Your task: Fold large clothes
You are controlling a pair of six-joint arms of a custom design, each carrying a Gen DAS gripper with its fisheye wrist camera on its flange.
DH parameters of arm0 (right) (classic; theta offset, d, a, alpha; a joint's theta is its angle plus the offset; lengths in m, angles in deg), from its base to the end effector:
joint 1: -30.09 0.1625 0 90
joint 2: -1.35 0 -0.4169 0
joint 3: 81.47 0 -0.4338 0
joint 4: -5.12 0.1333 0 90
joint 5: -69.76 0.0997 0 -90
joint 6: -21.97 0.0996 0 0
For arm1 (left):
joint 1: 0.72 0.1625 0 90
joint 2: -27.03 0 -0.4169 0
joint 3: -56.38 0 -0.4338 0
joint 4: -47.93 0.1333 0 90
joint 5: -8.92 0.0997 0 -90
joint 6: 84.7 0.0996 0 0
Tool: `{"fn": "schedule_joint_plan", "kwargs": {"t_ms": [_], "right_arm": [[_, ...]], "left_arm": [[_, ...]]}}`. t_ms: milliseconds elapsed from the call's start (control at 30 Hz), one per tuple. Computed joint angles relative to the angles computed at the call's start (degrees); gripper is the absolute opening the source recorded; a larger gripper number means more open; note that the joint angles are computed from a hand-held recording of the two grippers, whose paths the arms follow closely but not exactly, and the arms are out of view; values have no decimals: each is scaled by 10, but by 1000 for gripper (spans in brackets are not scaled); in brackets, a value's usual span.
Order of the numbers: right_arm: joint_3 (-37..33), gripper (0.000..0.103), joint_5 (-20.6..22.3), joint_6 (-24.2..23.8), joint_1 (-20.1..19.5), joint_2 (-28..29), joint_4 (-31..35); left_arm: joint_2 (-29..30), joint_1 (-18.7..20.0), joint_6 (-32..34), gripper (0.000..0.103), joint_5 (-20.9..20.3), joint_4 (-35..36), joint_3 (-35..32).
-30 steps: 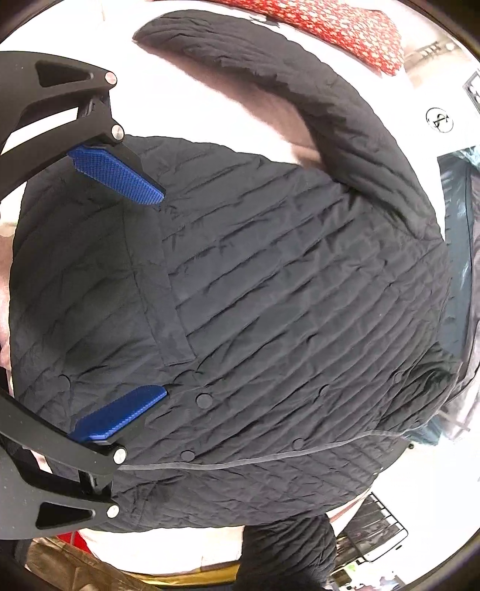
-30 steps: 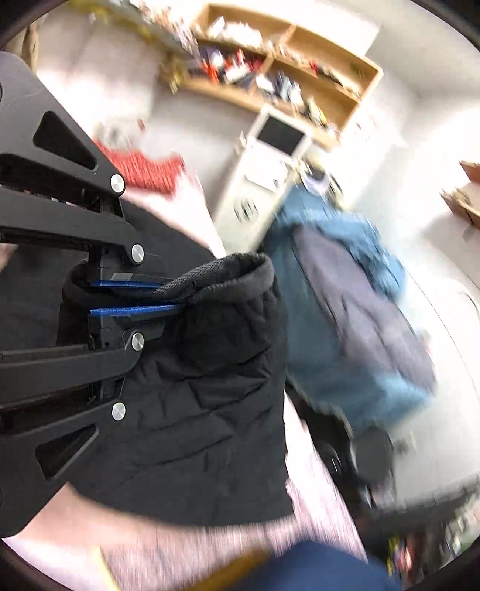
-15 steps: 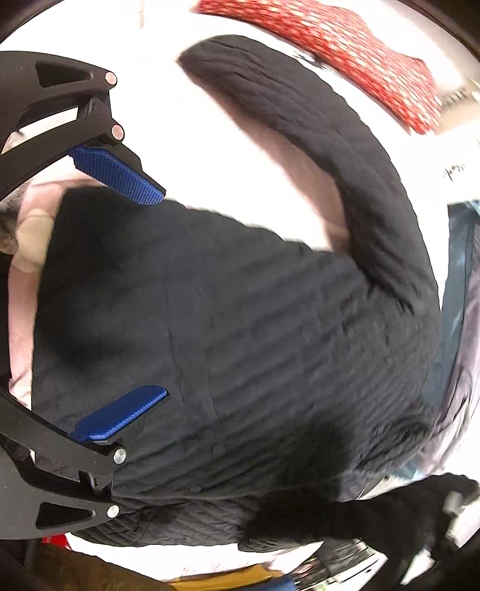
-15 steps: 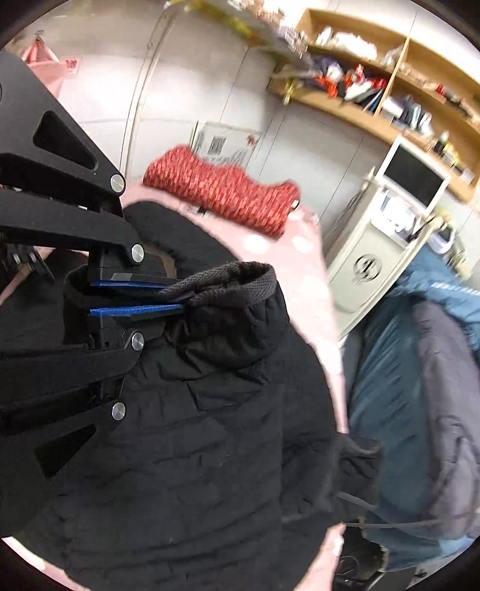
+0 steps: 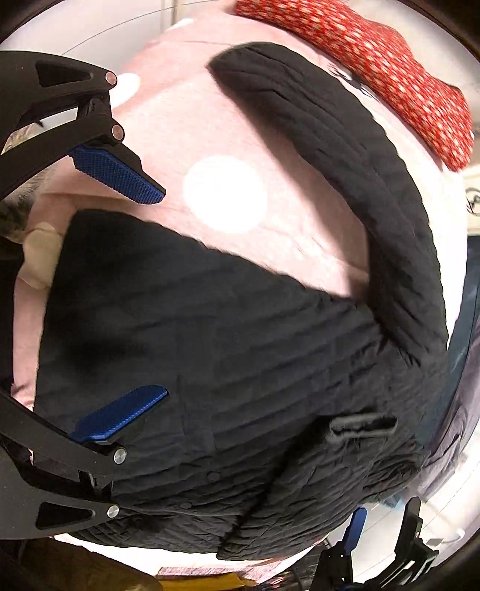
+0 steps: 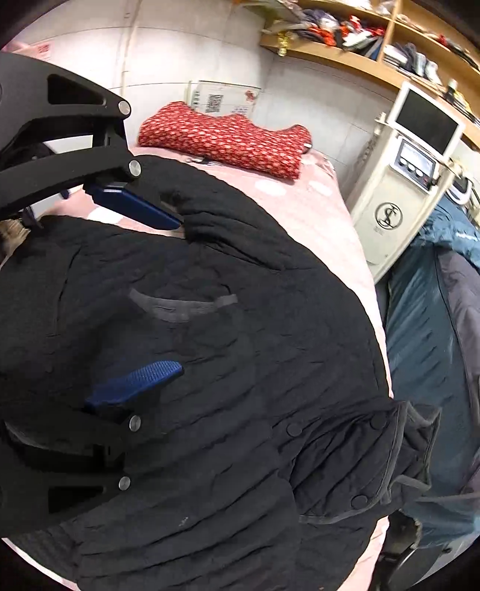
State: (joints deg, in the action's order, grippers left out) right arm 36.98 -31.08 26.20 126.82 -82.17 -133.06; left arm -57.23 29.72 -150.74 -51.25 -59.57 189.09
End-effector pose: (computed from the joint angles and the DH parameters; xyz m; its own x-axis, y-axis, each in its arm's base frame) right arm 0.1750 -0.5051 0.2560 -0.9862 -0.0008 0.1657 -0.0414 0.9694 -0.2421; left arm -0.2268 -0.3453 0.1273 -0.7646 -0.0407 -0.6432 0.1002 0.9784 -0.1810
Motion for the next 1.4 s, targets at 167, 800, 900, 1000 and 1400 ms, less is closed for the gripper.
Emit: {"fn": "schedule_joint_plan", "kwargs": {"t_ms": [167,800,900,1000,1400], "right_arm": [[30,74,-34,-27,-2,-49,3],[128,78,-259,-83,-99,-190,-20],[126,85,-281,-96,-92,-161,-19],[130,85,-324,-116,-84,-129,-47],[157,97,-370,-191,-98,-68,-168]], "left_arm": [[40,3,54,97,1,-28,-22],[161,5,218,97,11,-104,-112],[194,9,258,97,6,-130,-135],[233,12,290,97,1,-142,-165],[319,35,335,97,7,-123,-239]]}}
